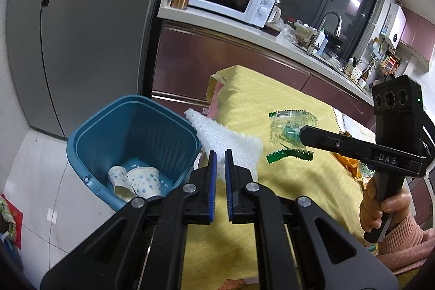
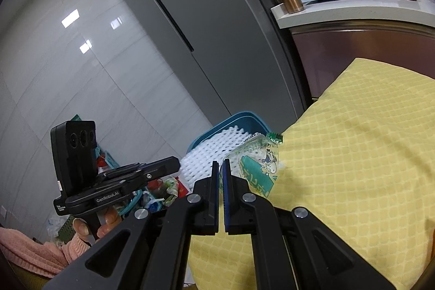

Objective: Collect trash
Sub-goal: 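Carry both foam nets toward the blue bin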

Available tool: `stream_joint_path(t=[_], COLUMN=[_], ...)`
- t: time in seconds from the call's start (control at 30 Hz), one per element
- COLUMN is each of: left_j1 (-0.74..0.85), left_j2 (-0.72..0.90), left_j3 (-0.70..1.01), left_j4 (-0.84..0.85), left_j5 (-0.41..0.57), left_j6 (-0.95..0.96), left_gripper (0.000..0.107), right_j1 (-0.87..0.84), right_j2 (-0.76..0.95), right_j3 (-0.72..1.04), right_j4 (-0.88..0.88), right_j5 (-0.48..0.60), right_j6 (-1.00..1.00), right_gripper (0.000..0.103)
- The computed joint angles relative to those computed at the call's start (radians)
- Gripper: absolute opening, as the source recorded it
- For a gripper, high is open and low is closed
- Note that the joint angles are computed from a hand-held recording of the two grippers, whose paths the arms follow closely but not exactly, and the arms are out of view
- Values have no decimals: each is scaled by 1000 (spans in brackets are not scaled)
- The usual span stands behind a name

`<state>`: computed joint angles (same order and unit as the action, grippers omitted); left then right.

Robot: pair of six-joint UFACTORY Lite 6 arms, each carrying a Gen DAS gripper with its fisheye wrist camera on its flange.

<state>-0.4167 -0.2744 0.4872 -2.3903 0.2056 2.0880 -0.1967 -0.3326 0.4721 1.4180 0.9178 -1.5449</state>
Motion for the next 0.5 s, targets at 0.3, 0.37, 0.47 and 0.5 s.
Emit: stream_joint_path(t=[0.3,0.37,0.47,0.5], left_j1=[45,56,89,94], left_j2=[32,25,25,16], left_j3=[-1,-6,-12,-18], left_j4=[-50,-70,-87,-90], left_j5=[31,27,33,29], left_j6=[60,83,103,103], left_gripper=[6,6,6,6], right_j1=[41,41,70,79], right_j2=[23,20,25,24], right_j3=[15,14,23,26], right_j4=[26,21,23,24], right_j5=[-30,-28,-46,-51], right_j6=[-3,0,10,14], right_gripper=[2,2,2,2])
